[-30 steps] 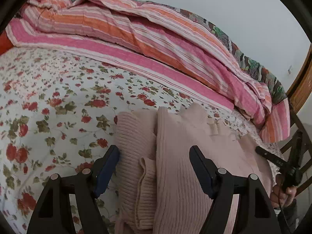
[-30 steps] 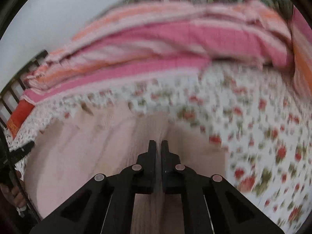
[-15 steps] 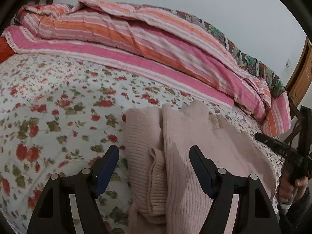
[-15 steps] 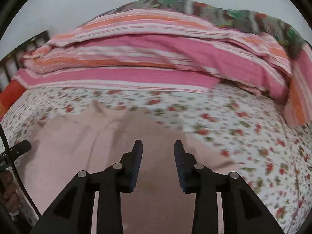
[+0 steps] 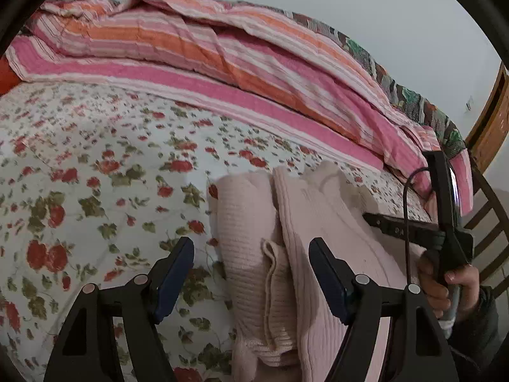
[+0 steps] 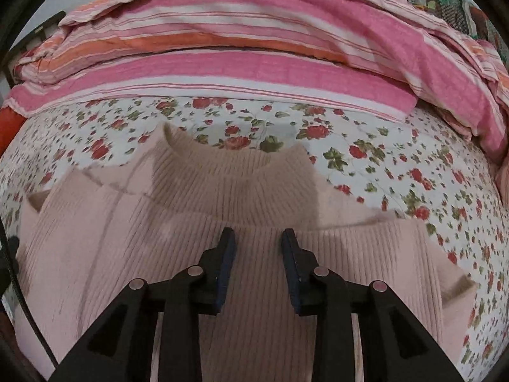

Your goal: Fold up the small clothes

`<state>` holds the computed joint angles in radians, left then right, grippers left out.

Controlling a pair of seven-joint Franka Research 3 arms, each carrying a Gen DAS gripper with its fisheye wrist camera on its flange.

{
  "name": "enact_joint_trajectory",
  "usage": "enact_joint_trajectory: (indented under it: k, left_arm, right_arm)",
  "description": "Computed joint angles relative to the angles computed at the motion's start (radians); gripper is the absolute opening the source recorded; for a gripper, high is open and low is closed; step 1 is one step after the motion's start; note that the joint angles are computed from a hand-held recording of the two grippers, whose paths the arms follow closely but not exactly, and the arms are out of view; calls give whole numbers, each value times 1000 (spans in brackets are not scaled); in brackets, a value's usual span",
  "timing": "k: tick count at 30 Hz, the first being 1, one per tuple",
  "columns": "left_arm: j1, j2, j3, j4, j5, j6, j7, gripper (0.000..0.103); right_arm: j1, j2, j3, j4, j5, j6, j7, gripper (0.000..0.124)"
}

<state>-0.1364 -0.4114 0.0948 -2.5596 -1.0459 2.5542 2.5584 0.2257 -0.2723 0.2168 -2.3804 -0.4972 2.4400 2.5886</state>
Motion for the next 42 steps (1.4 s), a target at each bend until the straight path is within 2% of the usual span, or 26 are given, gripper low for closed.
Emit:
enact_joint_trajectory:
  k: [3,8,12,18,23,27,30,35,37,39,42]
  left_arm:
    - [10,13,13,12,14,-58,-9,73]
    - [36,23,9,19,19,-111,-11,73]
    - [51,7,9,8,25,-142,3,73]
    - [71,-18,29,-7,32,-214,42,73]
    - [99,-15,58,-2,22,-327,71,73]
    - [127,-15,52,-3,15,-372,82,74]
    - [137,-7,44,0,9,-394,94,75]
    - [137,1,9,-4,-6,-366,93,75]
    - [126,1,-5,-9,-15,-342,105,76]
    - [112,-3,-19,-17,-24,-308,119,78]
    - [84,-12,-37,-31,-35,-250,142,82]
  right_arm:
    - [-3,-10,1,-14,-12,31,11,30]
    - [21,-109,33,-81,17,66,-11,30]
    - [35,-148,95,-89,43,-9,2,30]
    - [50,-246,147,-152,51,-43,84,30]
    - [73,-292,212,-173,41,-97,134,30]
    - [108,-334,251,-199,28,-130,169,30]
    - [158,-367,248,-236,62,-119,169,30]
    - [227,-434,235,-318,129,-48,135,30]
    - [246,-497,217,-370,156,27,114,30]
    - [214,-604,243,-428,156,84,144,30]
    - [134,-745,281,-482,151,96,178,30]
